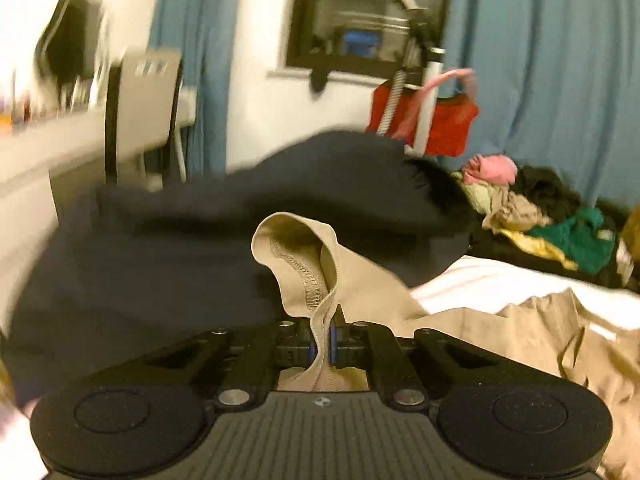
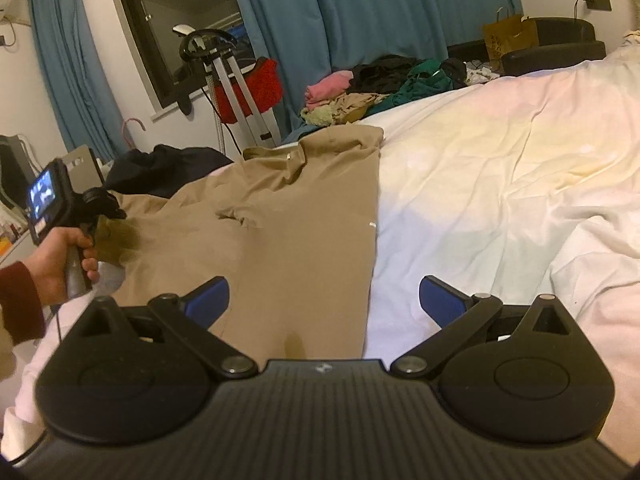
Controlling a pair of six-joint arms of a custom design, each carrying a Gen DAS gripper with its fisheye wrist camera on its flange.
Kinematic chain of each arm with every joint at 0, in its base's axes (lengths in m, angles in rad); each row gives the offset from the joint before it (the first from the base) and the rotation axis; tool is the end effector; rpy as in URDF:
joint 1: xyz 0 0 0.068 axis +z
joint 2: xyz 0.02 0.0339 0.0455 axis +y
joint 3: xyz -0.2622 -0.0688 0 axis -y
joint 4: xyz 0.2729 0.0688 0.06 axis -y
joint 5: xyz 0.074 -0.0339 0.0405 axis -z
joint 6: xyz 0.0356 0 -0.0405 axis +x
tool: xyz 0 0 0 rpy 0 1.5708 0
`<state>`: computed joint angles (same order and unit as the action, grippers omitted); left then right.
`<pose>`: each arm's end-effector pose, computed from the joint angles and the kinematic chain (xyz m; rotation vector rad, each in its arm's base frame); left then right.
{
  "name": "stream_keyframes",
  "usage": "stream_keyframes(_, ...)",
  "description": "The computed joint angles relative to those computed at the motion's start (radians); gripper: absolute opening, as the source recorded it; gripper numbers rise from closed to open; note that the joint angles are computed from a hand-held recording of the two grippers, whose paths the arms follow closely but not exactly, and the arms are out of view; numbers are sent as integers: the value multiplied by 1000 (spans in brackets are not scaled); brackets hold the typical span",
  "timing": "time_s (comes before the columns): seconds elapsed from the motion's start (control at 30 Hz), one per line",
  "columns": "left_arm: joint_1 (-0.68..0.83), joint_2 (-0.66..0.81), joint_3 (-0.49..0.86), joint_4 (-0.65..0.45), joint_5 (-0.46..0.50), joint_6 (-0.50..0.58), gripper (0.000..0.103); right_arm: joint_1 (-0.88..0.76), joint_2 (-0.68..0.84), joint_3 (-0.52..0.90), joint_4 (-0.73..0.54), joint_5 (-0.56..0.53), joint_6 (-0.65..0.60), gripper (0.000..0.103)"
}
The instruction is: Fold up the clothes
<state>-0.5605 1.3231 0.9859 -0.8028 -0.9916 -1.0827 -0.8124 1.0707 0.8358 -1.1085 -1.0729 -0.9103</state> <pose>0.2463 -0.1194 0.2491 -0.7849 1.9714 0.4386 0.1562 -0.1194 0.2498 -0.2467 2.1031 0.6353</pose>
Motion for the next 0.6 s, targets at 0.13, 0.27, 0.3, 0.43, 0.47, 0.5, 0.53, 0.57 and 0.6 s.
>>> stream_keyframes(0.13,-79,172,260,-195,-91,51,6,-39,43,42,-79,-22,-63,103)
stream_keyframes(0.27,-174,374,546,-268,-131,172,5,-62,103,84,-137,-23,-101,103)
stream_keyframes(0.3,-201,414,602,-243,-128,223,5,-65,123,97,-152,-21,-103,103)
stream_keyframes(0.43,-271,606,819,-146,-91,375,5,-66,178,127,-176,-7,-84,103)
stream_keyframes(0.47,-279,658,873,-128,-74,402,5,-67,180,128,-169,-3,-78,103)
stream_keyframes(0.5,-281,708,922,-122,-58,411,5,-66,183,128,-165,0,-73,103)
stream_keyframes(0.53,-280,756,968,-126,-40,405,6,-66,185,128,-164,1,-73,103)
stream_keyframes(0.57,-279,806,1018,-131,-23,399,9,-65,187,128,-163,1,-74,103)
stream_keyframes(0.6,-279,837,1044,-126,-2,384,16,-66,186,126,-159,-1,-76,103)
